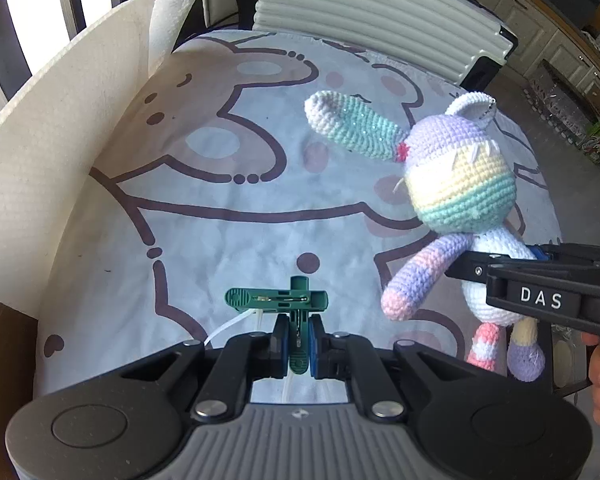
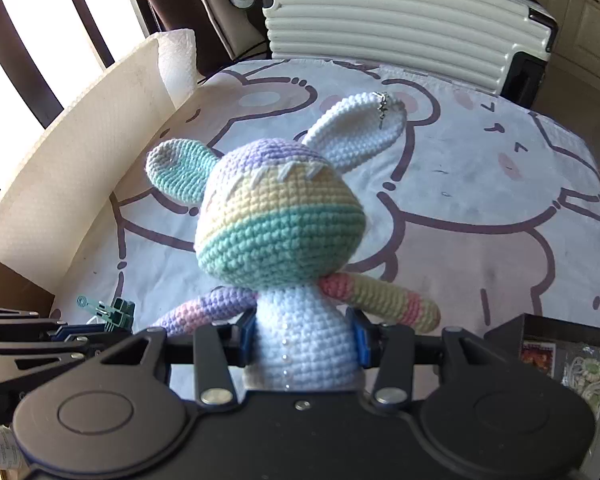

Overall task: Organize objects
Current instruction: 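Lift the green clip with the left gripper while the right gripper lifts the bunny, then carry the clip with the left gripper into the black box while the right carries the bunny over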

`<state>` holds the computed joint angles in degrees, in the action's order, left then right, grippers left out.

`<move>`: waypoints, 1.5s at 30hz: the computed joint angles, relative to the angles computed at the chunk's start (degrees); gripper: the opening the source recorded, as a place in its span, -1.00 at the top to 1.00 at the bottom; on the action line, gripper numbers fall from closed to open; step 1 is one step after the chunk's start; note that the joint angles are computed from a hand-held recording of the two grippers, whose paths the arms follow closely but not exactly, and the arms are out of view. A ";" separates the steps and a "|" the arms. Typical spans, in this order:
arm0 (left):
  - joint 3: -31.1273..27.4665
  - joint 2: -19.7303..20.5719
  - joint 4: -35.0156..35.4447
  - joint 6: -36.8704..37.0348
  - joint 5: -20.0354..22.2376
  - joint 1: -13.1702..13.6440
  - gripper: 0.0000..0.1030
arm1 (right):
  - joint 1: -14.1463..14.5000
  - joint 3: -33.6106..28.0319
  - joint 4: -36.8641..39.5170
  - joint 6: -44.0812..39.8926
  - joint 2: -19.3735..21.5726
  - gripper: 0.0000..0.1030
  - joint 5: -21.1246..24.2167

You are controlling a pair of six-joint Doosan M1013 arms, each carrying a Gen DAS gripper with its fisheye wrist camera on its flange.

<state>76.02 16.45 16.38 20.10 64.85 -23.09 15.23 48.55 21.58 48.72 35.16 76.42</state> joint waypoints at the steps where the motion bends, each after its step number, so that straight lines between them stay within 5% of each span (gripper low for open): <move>1: -0.19 -0.14 0.65 -0.33 0.14 -0.44 0.81 | -0.22 0.45 0.06 0.04 -0.47 0.09 -0.36; 22: -3.12 -1.40 10.53 -5.80 5.82 -6.85 0.80 | -5.02 7.61 4.54 -1.95 -8.63 0.08 -6.13; 45: -9.59 2.04 15.34 -6.85 9.06 -9.08 0.80 | -9.65 6.26 8.93 -1.89 -8.83 0.07 -6.81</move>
